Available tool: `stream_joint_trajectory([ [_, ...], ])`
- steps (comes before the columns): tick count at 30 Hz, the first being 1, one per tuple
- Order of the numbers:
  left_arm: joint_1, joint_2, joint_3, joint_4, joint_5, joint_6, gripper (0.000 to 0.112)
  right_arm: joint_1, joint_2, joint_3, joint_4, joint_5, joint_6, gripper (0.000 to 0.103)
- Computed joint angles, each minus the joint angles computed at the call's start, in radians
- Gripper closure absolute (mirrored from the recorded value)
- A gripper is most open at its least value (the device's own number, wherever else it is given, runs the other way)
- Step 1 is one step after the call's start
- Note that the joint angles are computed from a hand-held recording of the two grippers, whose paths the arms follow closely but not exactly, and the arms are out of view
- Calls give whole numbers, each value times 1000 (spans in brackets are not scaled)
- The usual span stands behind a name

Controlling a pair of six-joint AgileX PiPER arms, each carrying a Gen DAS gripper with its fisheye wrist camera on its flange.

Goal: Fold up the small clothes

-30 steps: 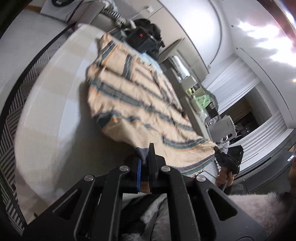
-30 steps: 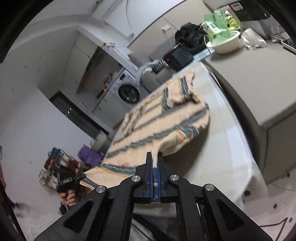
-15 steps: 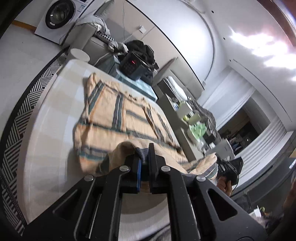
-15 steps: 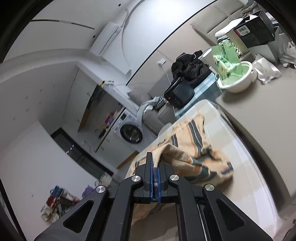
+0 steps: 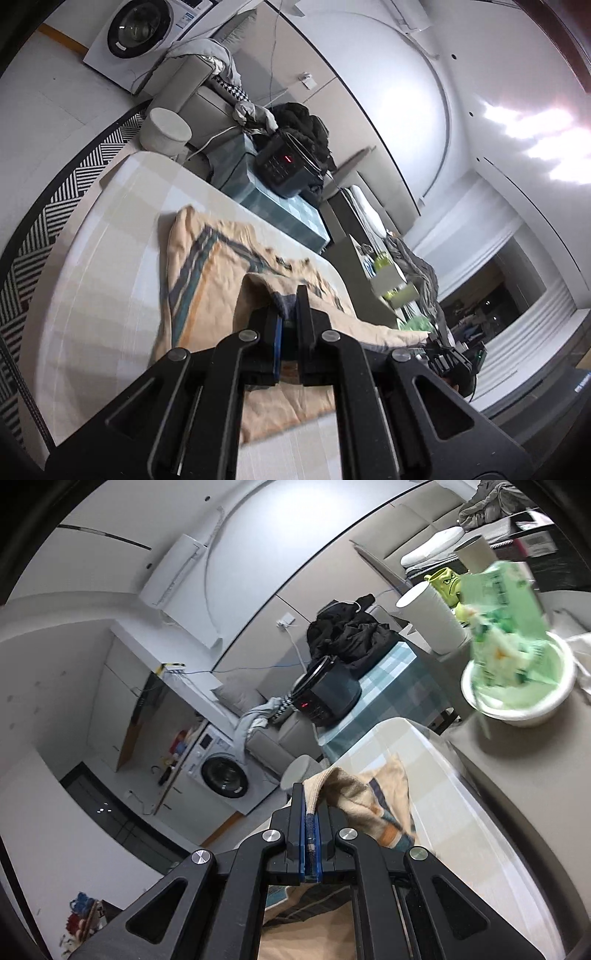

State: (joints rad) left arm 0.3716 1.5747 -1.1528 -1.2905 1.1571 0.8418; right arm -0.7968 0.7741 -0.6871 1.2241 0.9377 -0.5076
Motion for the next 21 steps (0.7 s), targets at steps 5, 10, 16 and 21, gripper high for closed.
stream_joint_trajectory([
  [5, -122, 215, -237, 22, -113, -105, 109, 325, 251, -100, -57, -366, 54, 100],
  [10, -238, 498, -602, 214, -223, -336, 109, 474, 527, -261, -260, -553, 245, 97],
  [16, -277, 740, -923, 460, -260, -669, 83, 500, 741, -386, -425, -485, 393, 74],
  [21, -267, 691, -841, 457, -249, -619, 81, 528, 737, -358, -350, -385, 276, 68],
])
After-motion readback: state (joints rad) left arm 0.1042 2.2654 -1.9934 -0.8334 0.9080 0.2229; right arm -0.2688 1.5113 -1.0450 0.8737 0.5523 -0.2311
